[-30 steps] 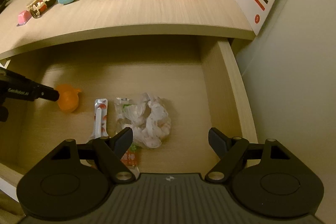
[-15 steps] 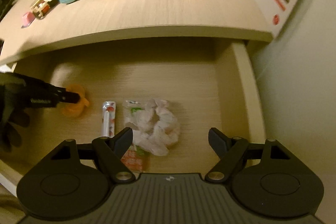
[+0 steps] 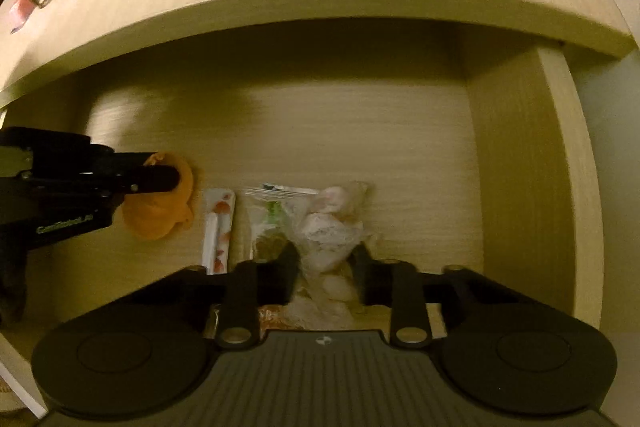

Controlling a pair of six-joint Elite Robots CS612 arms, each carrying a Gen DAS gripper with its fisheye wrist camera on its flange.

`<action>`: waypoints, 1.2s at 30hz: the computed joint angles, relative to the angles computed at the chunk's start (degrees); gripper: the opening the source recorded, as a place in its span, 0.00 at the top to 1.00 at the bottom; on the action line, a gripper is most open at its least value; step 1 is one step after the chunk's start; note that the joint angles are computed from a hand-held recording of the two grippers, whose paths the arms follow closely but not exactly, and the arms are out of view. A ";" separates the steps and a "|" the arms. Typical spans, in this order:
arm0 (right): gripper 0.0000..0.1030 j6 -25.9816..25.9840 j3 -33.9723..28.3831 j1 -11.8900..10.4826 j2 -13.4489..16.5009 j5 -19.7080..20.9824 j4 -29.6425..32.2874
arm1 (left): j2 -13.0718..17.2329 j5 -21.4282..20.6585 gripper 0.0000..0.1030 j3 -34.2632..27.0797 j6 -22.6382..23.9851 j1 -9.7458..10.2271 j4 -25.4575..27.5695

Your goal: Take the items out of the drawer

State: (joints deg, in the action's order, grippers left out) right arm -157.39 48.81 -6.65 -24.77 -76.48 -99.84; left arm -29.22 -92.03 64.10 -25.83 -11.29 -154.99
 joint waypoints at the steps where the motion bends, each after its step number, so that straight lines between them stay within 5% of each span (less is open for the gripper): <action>1: 0.83 -1.28 -0.14 -0.27 -0.02 0.70 0.45 | -0.28 -0.42 0.87 0.31 0.90 -0.08 0.39; 8: 0.87 -1.98 -3.88 -1.60 0.60 2.83 6.10 | -3.55 -4.07 0.87 5.54 1.52 -0.13 -3.09; 13: 0.87 1.92 -6.86 -1.87 0.30 3.11 12.02 | -7.16 -4.90 0.87 9.43 -1.27 0.46 -14.66; 18: 0.87 -4.72 -11.67 -2.68 -1.55 10.76 33.87 | -9.58 7.39 0.87 9.10 1.92 0.64 -25.45; 22: 0.87 -10.01 -11.09 -2.93 -3.77 19.02 45.89 | -8.65 18.53 0.87 6.39 -0.37 1.11 -24.54; 26: 0.87 -8.71 -1.84 -2.50 -8.02 23.94 39.57 | -8.40 20.54 0.87 6.38 -6.33 2.47 -19.15; 32: 0.87 1.21 8.67 -1.12 -11.24 23.49 22.73 | -6.30 19.01 0.87 4.62 -10.54 3.37 -14.05; 36: 0.86 1.95 12.63 -0.73 -12.38 23.31 17.48 | -6.13 18.46 0.85 5.37 -11.14 3.67 -15.49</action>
